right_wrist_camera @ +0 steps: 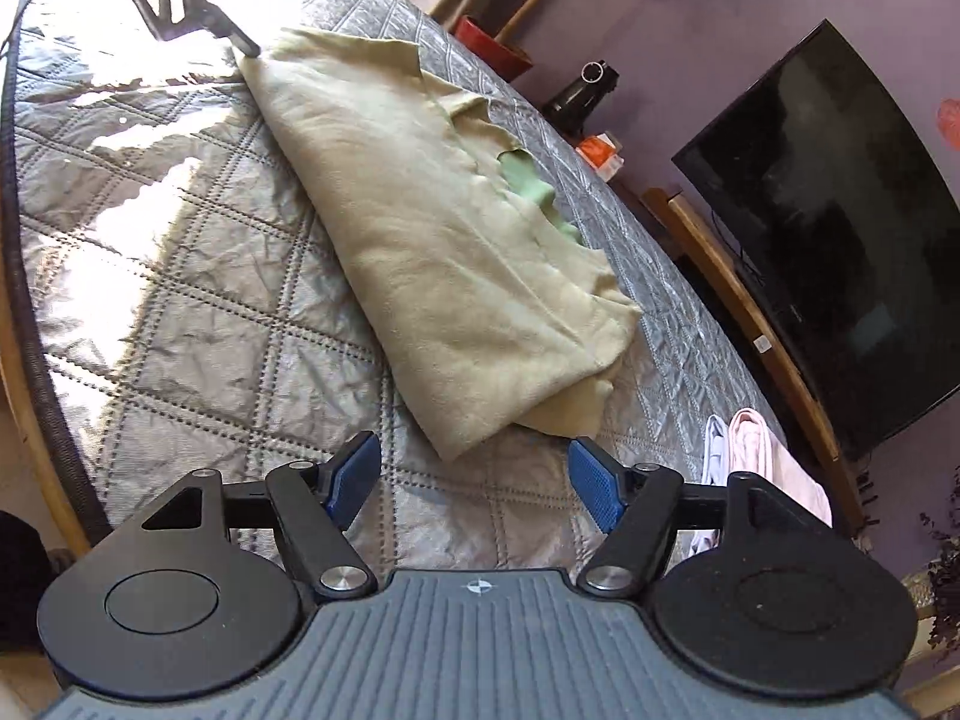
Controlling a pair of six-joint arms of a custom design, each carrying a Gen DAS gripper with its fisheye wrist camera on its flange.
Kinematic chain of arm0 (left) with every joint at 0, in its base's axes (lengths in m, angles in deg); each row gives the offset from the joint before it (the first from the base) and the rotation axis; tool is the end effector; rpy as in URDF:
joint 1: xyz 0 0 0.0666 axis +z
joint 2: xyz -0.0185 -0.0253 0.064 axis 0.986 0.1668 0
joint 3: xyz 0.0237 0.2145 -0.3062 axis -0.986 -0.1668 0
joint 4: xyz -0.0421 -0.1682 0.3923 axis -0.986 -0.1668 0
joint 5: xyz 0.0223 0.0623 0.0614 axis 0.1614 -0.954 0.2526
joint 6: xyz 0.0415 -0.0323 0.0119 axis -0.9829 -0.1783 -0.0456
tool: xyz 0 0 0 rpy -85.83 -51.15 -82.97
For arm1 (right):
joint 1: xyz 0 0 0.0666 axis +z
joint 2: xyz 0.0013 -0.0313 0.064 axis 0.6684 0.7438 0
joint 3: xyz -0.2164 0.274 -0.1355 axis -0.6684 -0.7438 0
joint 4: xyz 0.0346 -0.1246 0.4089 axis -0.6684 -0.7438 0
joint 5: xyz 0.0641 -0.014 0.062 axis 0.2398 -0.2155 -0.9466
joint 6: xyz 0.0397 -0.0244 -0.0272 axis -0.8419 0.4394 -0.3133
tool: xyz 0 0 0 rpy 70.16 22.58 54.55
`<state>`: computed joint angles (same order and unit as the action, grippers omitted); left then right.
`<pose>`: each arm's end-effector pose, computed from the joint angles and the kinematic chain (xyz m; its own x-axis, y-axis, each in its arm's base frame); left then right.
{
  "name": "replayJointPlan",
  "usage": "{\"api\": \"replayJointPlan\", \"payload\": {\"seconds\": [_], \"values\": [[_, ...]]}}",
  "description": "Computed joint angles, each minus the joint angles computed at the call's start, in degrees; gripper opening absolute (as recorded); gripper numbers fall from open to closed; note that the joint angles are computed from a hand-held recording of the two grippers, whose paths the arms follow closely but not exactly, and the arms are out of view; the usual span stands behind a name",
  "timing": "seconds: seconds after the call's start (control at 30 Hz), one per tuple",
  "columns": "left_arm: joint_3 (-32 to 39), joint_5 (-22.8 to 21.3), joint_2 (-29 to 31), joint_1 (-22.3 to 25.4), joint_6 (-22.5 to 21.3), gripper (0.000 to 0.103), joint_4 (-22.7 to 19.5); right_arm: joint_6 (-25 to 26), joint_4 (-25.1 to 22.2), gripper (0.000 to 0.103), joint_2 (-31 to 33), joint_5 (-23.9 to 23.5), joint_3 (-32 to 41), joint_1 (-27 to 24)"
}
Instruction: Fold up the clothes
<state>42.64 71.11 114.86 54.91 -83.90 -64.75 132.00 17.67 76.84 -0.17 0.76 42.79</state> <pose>0.3151 -0.1398 0.3582 -0.1799 0.8679 -0.4630 0.4910 0.4871 0.7223 0.3181 0.0128 0.3580 -0.1326 -0.8535 -0.5040 -0.6543 0.4573 -0.6023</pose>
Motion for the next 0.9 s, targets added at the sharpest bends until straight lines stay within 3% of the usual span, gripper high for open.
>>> {"api": "replayJointPlan", "payload": {"seconds": [0.1, 0.23, 0.33, 0.43, 0.47, 0.53, 0.57, 0.7, 0.73, 0.77, 0.8, 0.83, 0.87, 0.9], "values": [[-0.67, -1.36, 1.17, -0.29, -1.79, 0.083, 2.53, 2.37, 4.05, 0.075, 2.43, 1.07, 0.33, 1.05], [-2.01, 0.58, 0.62, 0.37, -5.27, 0.082, 6.23, 9.32, 10.54, 0.076, 1.68, 0.51, -2.03, 2.86], [-4.55, 2.12, -2.43, 0.59, -9.81, 0.082, 6.26, 11.67, 10.78, 0.078, -0.22, -1.36, -3.62, 1.76], [-4.92, 3.28, -2.43, 1.73, -8.01, 0.087, 7.41, 10.56, 10.64, 0.079, -2.11, -4.04, -5.31, -0.21], [-3.77, 3.14, -1.14, 2.22, -6.34, 0.097, 6.87, 9.67, 10.85, 0.079, -2.08, -3.86, -5.3, -0.09], [-1.24, 5.74, 0.34, 3.04, -4.97, 0.088, 3.2, 7.6, 11.11, 0.079, -1.64, -3.17, -4.53, 0.96], [-0.28, 7.55, 0.53, 3.33, -5.26, 0.075, 0.94, 7.57, 10.73, 0.079, -1.16, -3.45, -3.78, 1.28], [-1.97, 9.59, -1.5, 3.89, -11.59, 0.075, 0.36, 7.15, 8.8, 0.081, 1.04, -3.91, -1.25, 1.94], [-0.26, 10.95, -0.46, 4.64, -9.15, 0.074, -2.64, 5.44, 8.18, 0.081, 1.47, -4.05, -0.82, 1.91], [2.3, 12.77, 1.19, 5.6, -5.43, 0.065, -6.78, 3.73, 7.57, 0.081, 1.83, -4.2, -0.41, 1.9], [5.39, 15.75, 3.23, 6.86, -2.09, 0.051, -11.92, 2.08, 7.04, 0.081, 1.89, -4.42, -0.16, 1.93], [6.89, 16.72, 4.27, 7.4, -1.35, 0.048, -14.18, 0.86, 6.84, 0.081, 1.65, -4.64, -0.2, 1.99], [7.57, 16.86, 4.84, 7.67, -1.38, 0.051, -14.93, 0.75, 7.02, 0.081, 1.17, -4.43, -0.59, 2.15], [8.26, 17.0, 5.42, 7.93, -1.42, 0.068, -15.69, 0.64, 7.22, 0.081, 0.76, -4.18, -0.97, 2.26]]}}
